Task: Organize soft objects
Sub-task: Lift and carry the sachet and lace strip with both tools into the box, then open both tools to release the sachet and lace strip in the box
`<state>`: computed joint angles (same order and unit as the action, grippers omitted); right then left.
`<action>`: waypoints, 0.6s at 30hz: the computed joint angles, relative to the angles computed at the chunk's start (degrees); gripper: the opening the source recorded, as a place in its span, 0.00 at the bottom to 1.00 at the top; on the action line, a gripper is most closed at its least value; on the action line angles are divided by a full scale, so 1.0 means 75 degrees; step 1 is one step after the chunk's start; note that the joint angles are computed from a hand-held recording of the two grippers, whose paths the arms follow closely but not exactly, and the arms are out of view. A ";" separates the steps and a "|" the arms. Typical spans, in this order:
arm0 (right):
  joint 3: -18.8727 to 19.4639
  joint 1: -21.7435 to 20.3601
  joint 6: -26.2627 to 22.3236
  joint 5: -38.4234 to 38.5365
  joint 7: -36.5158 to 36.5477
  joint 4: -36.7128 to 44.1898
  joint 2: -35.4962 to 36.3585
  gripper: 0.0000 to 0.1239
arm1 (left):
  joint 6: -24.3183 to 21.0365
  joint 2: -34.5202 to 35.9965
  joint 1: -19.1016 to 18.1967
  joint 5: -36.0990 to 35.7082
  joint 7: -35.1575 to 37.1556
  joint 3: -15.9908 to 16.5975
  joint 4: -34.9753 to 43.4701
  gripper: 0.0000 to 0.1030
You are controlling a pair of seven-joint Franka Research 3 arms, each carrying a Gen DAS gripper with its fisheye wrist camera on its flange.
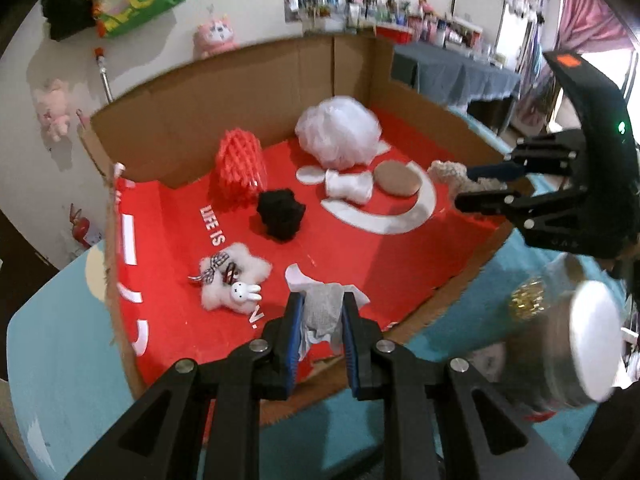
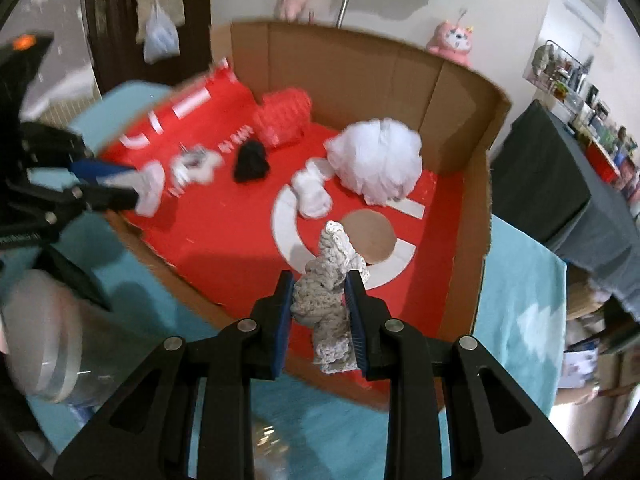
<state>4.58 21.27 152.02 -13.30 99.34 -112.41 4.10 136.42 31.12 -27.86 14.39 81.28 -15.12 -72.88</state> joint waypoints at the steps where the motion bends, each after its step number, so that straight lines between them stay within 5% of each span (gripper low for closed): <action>1: -0.0005 -0.0005 -0.0147 -0.0001 -0.0062 0.0118 0.0089 0.20 | -0.0217 0.0176 -0.0040 0.0035 0.0065 0.0023 0.0264 0.19; 8: -0.0118 0.0086 -0.1226 0.0038 -0.0485 0.0980 0.0728 0.20 | -0.1082 0.0859 -0.0172 -0.0010 0.0357 0.0140 0.1264 0.19; 18: -0.0191 0.0149 -0.1489 0.0298 -0.0684 0.1169 0.0921 0.20 | -0.1653 0.1321 -0.0299 -0.0027 0.0512 0.0293 0.2054 0.21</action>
